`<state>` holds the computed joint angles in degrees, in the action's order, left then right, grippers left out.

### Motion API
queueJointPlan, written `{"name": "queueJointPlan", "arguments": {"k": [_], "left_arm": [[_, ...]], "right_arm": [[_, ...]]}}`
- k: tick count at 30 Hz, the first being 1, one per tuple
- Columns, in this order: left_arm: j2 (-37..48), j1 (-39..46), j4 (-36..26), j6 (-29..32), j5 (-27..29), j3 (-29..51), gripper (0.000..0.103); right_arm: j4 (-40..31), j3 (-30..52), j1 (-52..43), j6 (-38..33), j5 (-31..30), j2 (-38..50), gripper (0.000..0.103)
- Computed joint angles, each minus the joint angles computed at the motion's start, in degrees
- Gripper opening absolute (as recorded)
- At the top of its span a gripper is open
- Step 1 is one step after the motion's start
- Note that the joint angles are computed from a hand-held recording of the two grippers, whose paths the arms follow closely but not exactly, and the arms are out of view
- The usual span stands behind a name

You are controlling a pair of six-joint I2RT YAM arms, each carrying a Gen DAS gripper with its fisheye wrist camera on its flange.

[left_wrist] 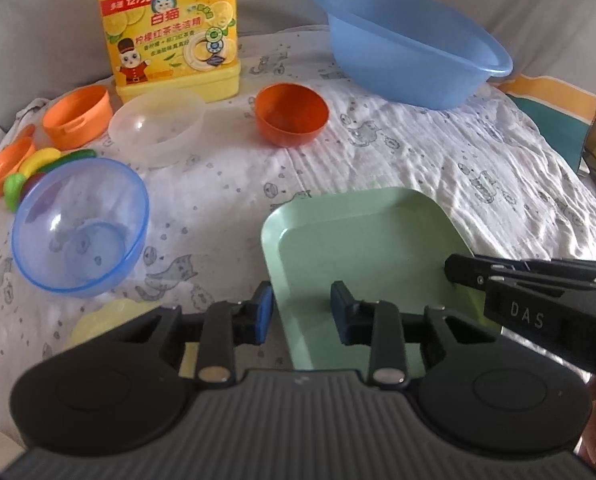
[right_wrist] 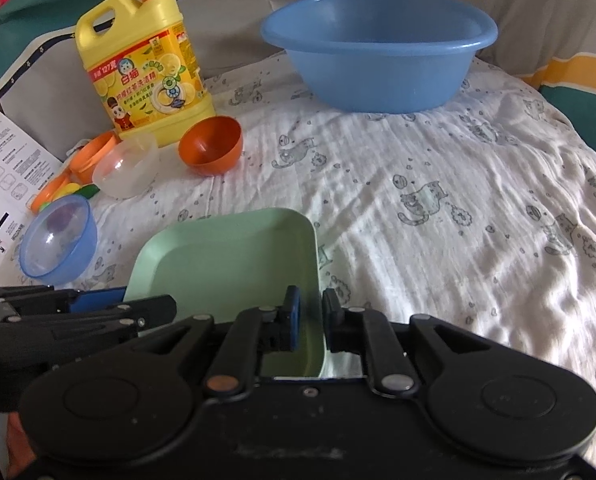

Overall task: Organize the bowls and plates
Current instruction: 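Close both grippers on the green square plate rim and lift, then carry the green plate onto the white plate and open both grippers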

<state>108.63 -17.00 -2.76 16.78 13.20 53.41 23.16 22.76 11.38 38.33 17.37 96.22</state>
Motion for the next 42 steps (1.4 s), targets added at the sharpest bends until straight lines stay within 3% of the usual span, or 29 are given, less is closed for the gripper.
{"name": "queueJointPlan", "arguments": {"k": [12,25,34,42], "left_arm": [[-4.8,0.2,-2.9,-1.3,-0.5,-2.6,0.031],[-14.9,4.3,-8.3,0.2,2.8,-5.4,0.032],[-24.1,16.0,-16.2,5.1,8.3,-6.3,0.036],[-26.6,31.9,-21.9,12.9,13.6,-4.6,0.037]], "right_arm": [[-5.7,-2.6,2.7,2.5,0.2,-7.2,0.014],[-20.2,-1.7,10.9,6.4,6.2,-21.2,0.014],[-31.0,6.3,23.8,11.7,11.4,-22.3,0.014],[-35.2,18.8,33.6,12.0,12.7,-12.8,0.014]]}}
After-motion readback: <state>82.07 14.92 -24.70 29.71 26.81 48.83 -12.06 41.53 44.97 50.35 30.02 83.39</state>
